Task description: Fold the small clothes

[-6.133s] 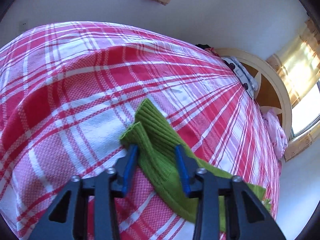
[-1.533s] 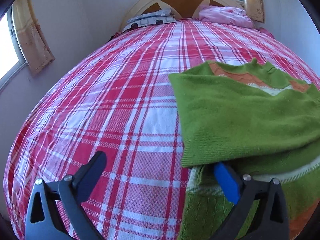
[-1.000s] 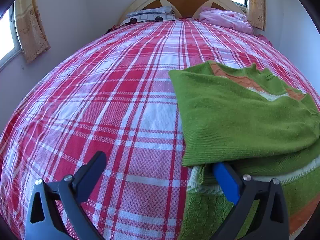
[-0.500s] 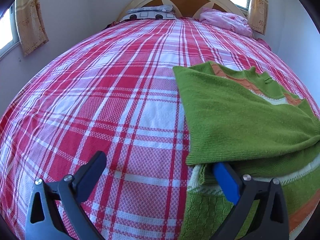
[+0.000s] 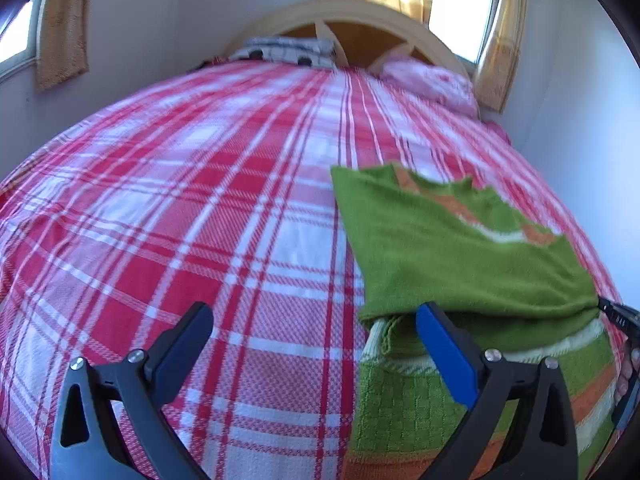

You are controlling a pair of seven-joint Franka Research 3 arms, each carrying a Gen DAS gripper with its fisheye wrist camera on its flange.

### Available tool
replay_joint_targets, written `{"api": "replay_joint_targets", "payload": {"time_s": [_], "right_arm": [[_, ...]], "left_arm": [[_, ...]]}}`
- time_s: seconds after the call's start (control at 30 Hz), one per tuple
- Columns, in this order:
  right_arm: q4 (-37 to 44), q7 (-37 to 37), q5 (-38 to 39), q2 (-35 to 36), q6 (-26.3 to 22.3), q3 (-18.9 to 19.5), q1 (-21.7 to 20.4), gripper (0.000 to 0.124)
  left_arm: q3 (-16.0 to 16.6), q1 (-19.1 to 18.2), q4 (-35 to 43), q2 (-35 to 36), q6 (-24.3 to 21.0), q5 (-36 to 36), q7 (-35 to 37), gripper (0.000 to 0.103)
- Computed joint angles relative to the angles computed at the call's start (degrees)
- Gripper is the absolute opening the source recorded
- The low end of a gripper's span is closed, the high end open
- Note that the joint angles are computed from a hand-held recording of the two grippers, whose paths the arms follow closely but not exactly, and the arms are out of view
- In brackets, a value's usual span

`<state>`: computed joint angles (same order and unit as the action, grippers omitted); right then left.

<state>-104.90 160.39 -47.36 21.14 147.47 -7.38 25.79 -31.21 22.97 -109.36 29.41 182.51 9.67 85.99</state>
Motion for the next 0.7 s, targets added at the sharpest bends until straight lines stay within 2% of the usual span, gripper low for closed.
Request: {"api": "replay_joint_targets", "payload": {"time_s": [0.03,0.07,0.13,0.2,0.23,0.27,0.3,0.37,0.43,0.47,0.5,0.53,0.57,0.6,0.63,0.7], "right_arm": [[-0.13,0.12,-0.53,-0.25,-0.06,-0.14,0.19,0.0],[-0.55,0.57,-0.79,-0.77,0.39,-0.15,0.21,0.0],[-0.53,3.27,-2.96,-1.58,-0.29,-0.57,1.11,0.0],[1.34,4.07,-5.42,-1.35,-1.49,-0.15,1.78,0.008],[2.41,3.37,-5.81,-0.83,-0.47,0.39,1.54,0.038],[3.97,0.72,-4.56,0.24,2.26,1.47,0.64,0.079],[5.3,-1.17,-3.38,1.27,4.32,1.97,0.3,0.086],[9.12,-7.27,1.15,4.13,6.02,3.28,-0.22,0.086],[13.82,-11.92,4.44,7.42,5.0,3.79,0.35,0.086],[16.18,-14.53,6.7,9.23,5.01,4.43,0.16,0.082],[17.82,-17.39,9.58,10.61,4.91,5.39,-0.54,0.077],[20.08,-21.13,13.75,12.48,3.78,7.15,-1.87,0.061],[22.38,-24.13,17.53,14.43,1.65,8.49,-2.94,0.05],[23.4,-25.03,19.08,15.39,0.13,8.28,-2.72,0.048],[23.33,-26.32,21.57,15.9,-0.3,6.46,-1.64,0.047],[19.99,-24.58,20.73,14.62,2.2,5.33,-1.72,0.047]], "left_arm": [[-1.52,1.62,-1.12,0.01,2.28,-0.37,0.01,0.103],[-1.99,2.23,-1.28,0.15,2.71,0.02,-0.61,0.103],[-1.36,1.7,0.04,0.72,0.79,0.5,-2.24,0.103],[-0.11,0.3,2.12,1.51,-2.24,-0.13,-2.88,0.103],[1.47,-1.32,2.93,1.51,-3.46,-0.56,-3.19,0.103],[1.76,-1.72,3.23,1.6,-4.11,-1.07,-2.6,0.103],[2.59,-2.65,3.54,1.53,-4.69,-1.53,-2.25,0.103],[4.36,-4.37,3.47,0.97,-5.08,-2.42,-1.71,0.103],[5.35,-5.36,3.38,0.75,-5.04,-3.31,-1.05,0.103],[5.68,-5.7,3.29,0.63,-5.04,-3.67,-0.74,0.103],[5.85,-5.89,3.33,0.62,-5.12,-4.04,-0.41,0.103],[6.11,-6.17,3.41,0.59,-5.24,-4.36,-0.16,0.103],[6.25,-6.38,3.8,0.81,-5.52,-4.63,0.19,0.103],[6.24,-6.4,3.86,0.85,-5.61,-4.97,0.58,0.103],[6.04,-6.26,4.14,1.09,-5.79,-5.28,1.14,0.103],[6.07,-6.41,4.4,1.24,-5.99,-5.82,1.9,0.103]]}}
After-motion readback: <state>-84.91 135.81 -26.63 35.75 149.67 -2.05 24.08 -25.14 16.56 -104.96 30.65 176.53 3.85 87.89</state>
